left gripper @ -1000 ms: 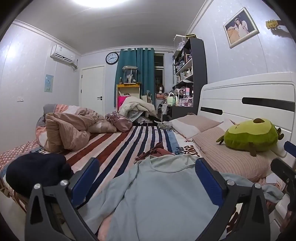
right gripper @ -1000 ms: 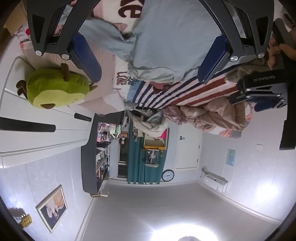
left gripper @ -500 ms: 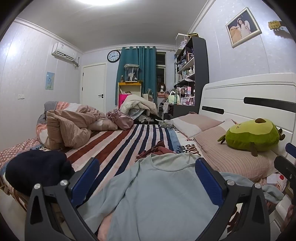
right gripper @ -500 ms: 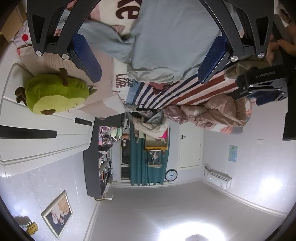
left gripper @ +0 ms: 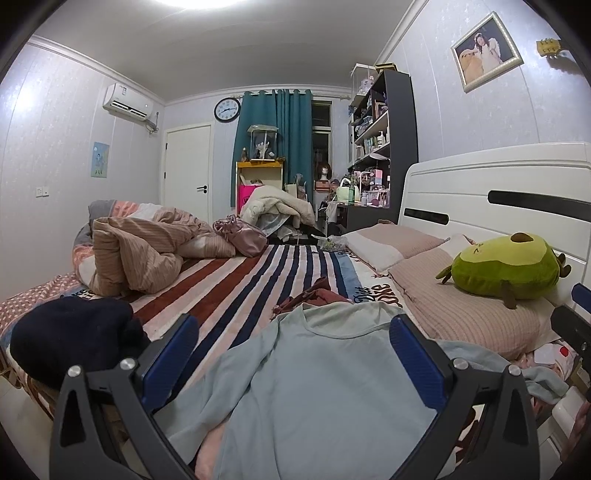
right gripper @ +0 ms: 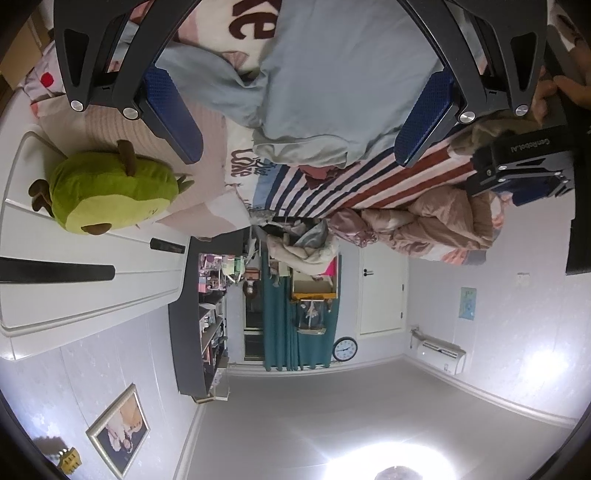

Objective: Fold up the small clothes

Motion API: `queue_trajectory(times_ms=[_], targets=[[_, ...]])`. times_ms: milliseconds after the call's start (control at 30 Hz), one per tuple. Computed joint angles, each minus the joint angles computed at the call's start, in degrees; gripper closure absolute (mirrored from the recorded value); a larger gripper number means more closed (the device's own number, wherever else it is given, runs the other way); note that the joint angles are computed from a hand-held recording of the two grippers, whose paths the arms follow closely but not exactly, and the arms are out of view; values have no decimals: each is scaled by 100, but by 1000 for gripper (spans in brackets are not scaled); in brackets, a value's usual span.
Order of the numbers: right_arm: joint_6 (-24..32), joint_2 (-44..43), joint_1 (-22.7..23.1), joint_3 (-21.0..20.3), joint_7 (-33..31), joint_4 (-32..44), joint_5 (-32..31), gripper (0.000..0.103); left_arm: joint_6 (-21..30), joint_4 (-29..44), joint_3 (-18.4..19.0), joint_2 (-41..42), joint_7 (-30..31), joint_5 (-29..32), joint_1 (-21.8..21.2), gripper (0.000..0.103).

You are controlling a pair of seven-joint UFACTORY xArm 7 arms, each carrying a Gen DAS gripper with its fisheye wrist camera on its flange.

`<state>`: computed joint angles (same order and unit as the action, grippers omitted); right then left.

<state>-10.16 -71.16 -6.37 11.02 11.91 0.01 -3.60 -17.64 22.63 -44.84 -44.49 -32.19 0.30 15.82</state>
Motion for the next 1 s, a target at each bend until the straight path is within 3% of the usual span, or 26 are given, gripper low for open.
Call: queue_trajectory(times_ms=[1000], targets=[[52, 18, 57, 9, 46, 34, 18, 0, -3, 9, -160, 53, 17, -63, 155, 1]])
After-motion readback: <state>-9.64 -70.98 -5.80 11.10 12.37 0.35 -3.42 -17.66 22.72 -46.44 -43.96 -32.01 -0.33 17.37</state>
